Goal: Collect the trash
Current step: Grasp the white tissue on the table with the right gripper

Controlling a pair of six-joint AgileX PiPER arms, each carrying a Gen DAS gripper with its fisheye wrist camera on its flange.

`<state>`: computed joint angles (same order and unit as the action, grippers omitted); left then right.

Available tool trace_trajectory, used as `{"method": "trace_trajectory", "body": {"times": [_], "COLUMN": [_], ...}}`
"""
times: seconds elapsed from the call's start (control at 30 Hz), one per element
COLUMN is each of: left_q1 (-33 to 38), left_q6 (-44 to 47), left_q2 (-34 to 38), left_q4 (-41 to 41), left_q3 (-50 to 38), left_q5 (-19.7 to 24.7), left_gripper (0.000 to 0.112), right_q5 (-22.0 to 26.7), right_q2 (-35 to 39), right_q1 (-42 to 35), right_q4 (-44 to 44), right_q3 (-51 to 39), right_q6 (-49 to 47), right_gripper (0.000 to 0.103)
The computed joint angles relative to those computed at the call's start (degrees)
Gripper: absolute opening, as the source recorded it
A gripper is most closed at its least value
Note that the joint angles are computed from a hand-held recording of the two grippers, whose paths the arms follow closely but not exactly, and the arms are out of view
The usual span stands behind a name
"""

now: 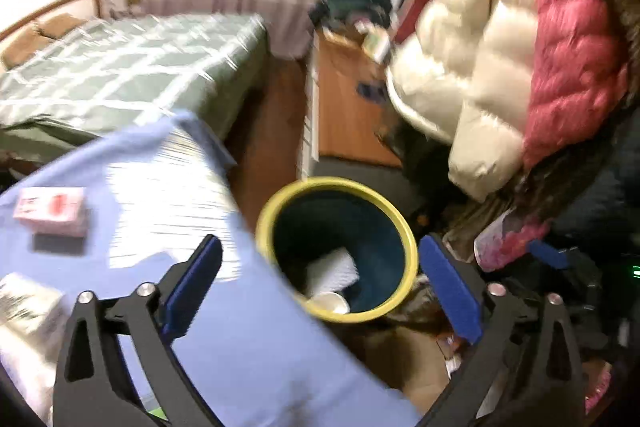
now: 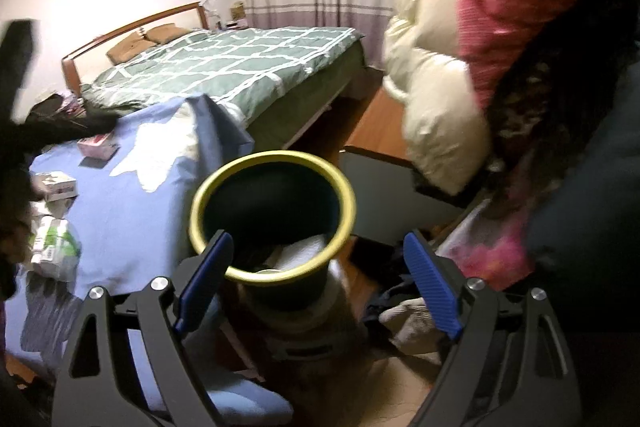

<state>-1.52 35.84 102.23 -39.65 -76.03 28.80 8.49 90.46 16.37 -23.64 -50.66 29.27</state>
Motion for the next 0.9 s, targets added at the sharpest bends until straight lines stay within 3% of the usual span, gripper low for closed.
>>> {"method": "trace_trajectory", "body": {"times": [0.13,0.23,0.37,0.53,0.67,0.8,0.9], "left_q1": [9.8,18.9,33.8,54.8,68.0,76.9,79.8], "left_q6": [10.5,16.6,26.5,39.9,47.8,53.0,55.0], "left_q2": [-13.7,-21.2,-27.8,-28.7,-27.1,-24.7,-23.4], "left_q4": [-7.3,-10.1,-15.0,-22.0,-25.7,-28.4,-29.5], "left_q3": [13.0,19.7,26.4,29.6,29.2,27.4,26.3], "left_q5": [-2.4,-1.1,2.4,11.0,16.0,20.1,21.7], "left_gripper": [0.098,0.098,0.098,0.098,0.098,0.098,0.098], "right_q5": [-0.5,-0.7,1.3,5.6,13.2,21.6,28.4], "right_q2": [3.8,7.7,12.8,19.8,27.1,35.0,42.0], "right_q1": [5.1,10.0,16.4,23.7,28.3,32.1,34.2], "right_q4": [7.9,18.1,24.1,34.4,38.3,40.4,39.3], "right_q3": [-2.9,-6.7,-13.3,-25.3,-39.4,-54.0,-66.1], "right_q6": [-7.5,-16.9,-21.8,-30.4,-34.0,-34.8,-32.7], "right_gripper": [0.083,0.083,0.083,0.083,0.083,0.074,0.072]}}
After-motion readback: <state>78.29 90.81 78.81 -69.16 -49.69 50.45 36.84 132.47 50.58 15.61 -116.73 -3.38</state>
